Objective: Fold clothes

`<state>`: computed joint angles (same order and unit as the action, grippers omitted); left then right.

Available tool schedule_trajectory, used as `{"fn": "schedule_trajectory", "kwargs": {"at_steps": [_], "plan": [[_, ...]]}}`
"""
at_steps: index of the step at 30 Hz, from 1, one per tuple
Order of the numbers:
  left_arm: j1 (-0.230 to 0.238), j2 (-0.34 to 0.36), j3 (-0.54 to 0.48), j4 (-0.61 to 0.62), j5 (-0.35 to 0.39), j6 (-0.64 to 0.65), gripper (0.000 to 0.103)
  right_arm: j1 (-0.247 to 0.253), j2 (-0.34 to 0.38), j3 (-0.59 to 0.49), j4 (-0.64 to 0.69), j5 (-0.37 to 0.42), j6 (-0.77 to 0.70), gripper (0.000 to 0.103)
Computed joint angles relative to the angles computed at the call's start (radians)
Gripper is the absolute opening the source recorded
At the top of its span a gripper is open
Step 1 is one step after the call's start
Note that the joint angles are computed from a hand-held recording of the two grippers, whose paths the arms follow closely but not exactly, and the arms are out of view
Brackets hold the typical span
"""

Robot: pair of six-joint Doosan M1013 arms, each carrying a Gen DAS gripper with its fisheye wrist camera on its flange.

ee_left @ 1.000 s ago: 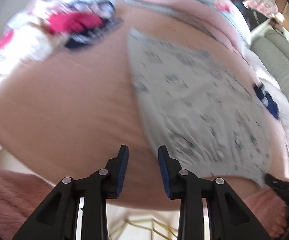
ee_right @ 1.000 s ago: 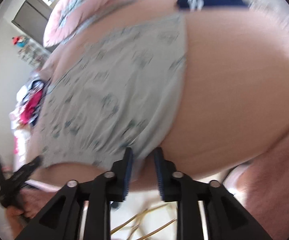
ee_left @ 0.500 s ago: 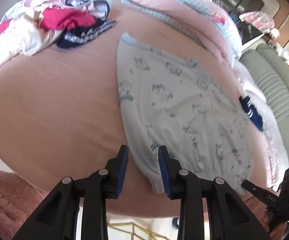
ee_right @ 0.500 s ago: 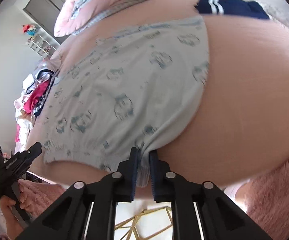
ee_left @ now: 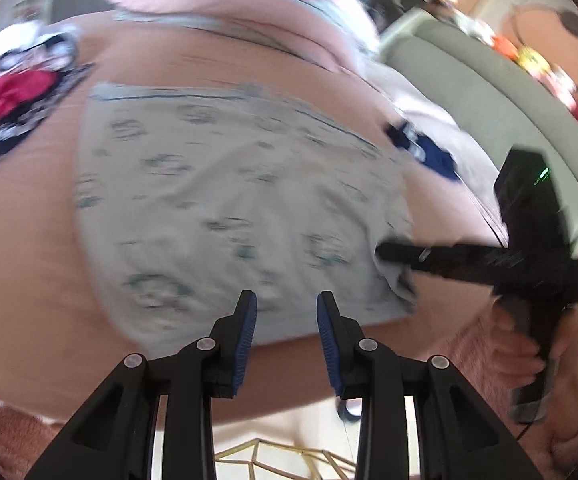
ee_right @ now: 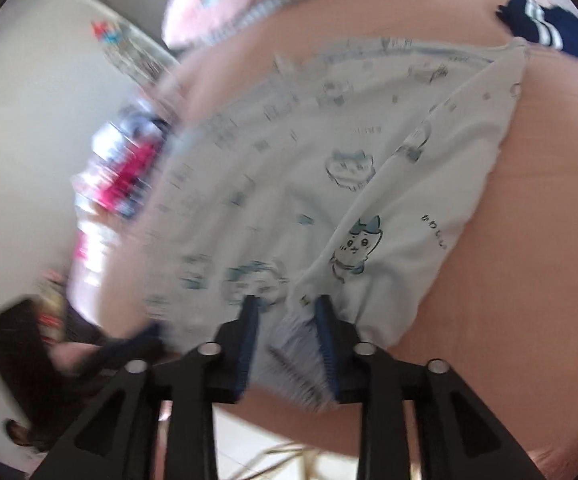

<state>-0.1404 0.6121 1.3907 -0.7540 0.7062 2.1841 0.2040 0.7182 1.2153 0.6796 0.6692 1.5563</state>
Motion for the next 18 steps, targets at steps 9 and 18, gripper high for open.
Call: {"fn": "schedule_trajectory", "kwargs": {"at_steps": [9, 18], "plan": [[-0.061, 0.13, -0.224, 0.015, 0.244, -0.014, 0.046, -0.033, -0.085, 0.18, -0.166, -0.137, 0.269, 0.039], [-0.067, 0.157, -0.269, -0.046, 0.342, 0.005, 0.046, -0.055, -0.073, 0.179, 0.05, -0.138, 0.068, 0.039]]}}
